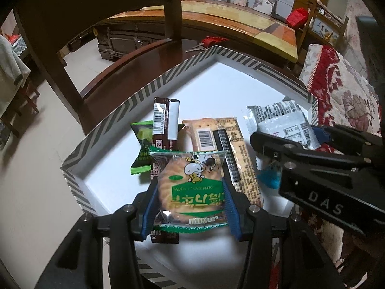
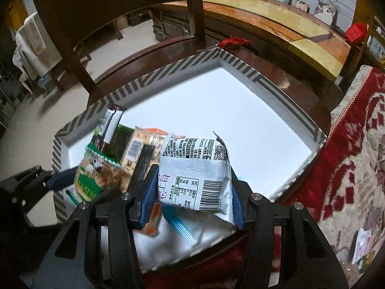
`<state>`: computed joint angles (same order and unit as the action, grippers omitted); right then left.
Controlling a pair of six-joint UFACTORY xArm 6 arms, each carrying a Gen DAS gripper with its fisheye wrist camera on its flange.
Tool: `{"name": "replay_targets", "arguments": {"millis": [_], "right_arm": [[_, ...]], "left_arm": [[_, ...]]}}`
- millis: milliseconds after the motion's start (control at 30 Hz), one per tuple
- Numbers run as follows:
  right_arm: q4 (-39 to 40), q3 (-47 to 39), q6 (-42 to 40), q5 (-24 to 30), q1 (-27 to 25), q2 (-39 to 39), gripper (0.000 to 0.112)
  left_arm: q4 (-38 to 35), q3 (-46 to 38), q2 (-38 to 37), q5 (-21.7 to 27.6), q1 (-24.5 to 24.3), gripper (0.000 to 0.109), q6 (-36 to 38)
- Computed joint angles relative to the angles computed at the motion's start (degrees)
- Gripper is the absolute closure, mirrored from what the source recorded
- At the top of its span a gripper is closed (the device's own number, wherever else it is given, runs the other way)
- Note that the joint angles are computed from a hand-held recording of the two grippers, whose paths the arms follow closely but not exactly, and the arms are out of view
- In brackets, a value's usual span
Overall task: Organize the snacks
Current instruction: 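Open both tools to drop the bread roll and white packet in tray, then move both tools back to the remaining snacks on the bedspread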
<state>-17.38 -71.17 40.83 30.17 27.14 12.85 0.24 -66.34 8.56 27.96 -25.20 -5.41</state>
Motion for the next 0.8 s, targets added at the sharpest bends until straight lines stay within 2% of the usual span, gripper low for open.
{"name": "replay_targets", "arguments": {"millis": [133, 267, 400, 433, 533, 800], "right_arm": [[1.47, 0.00, -0.21, -1.06, -0.33, 0.77, 0.059], [0.40, 0.59, 0.97, -1.54, -0.10, 0.32, 0.055], [-1.05, 1.99, 3.56, -2.83, -0.31, -1.19, 0.052], [-2.33, 2.58, 5.17, -2.87, -0.35, -1.95, 0.049], [-5.32, 4.77, 9.00, -3.30, -0.48, -4.22, 0.048], [-18.88, 13.30, 26.73, -1.21, 0.33, -13.29, 0.048]], "left_arm": [[1.46, -0.19, 0.21, 0.00, -0.09, 0.055, -1.32], [2.80, -0.34, 0.32, 0.21, -0.06, 0.043, -2.65], [2.62, -0.25, 0.14, 0.08, 0.13, 0.035, -3.01], [2.68, -0.19, 0.04, -0.02, 0.12, 0.033, -3.12], [3.82, 0.59, -0.78, -0.79, 0.00, 0.029, -4.32], [3.20, 2.54, -2.91, -2.33, -1.18, 0.026, -4.14]]}}
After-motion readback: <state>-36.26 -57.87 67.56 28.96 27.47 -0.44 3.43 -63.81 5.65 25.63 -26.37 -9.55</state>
